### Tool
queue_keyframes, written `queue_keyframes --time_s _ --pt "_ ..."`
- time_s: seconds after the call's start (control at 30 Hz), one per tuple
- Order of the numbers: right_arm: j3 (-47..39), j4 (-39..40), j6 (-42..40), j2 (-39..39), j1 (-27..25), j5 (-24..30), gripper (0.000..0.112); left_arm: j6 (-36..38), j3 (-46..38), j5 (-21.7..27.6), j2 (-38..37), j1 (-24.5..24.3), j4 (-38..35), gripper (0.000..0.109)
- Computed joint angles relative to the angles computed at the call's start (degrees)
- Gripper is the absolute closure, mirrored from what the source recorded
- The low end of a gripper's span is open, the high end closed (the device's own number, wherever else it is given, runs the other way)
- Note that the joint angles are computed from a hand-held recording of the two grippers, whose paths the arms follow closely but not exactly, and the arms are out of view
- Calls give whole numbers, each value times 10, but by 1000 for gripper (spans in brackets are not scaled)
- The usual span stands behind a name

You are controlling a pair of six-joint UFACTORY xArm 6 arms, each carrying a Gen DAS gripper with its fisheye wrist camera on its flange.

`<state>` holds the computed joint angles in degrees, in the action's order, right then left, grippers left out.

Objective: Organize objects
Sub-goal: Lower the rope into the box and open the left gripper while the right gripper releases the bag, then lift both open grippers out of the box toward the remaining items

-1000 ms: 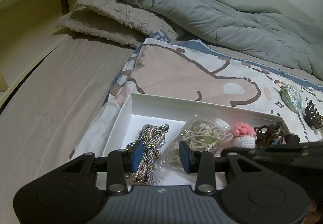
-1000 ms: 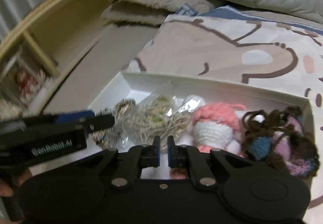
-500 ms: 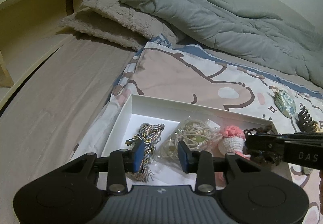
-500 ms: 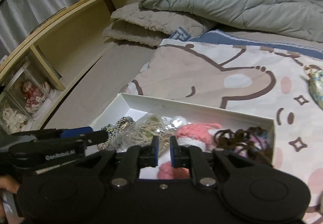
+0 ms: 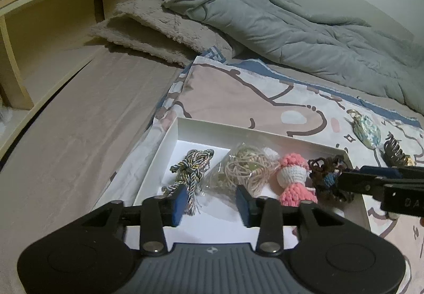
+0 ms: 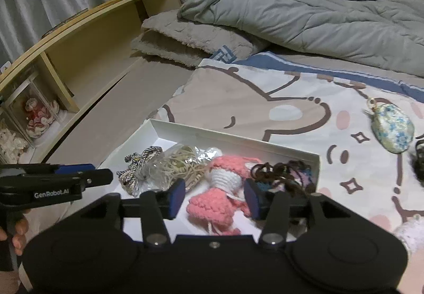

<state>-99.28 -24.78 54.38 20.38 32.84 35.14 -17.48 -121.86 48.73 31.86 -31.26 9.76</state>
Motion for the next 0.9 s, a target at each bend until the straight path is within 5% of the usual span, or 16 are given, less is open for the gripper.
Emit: queue_keyframes --time_s 0.43,0.9 --pt "74 -69 55 -73 9 26 32 -27 63 -11 -54 -15 41 8" --pt "115 -112 80 -118 15 52 10 -42 69 8 -67 -26 58 6"
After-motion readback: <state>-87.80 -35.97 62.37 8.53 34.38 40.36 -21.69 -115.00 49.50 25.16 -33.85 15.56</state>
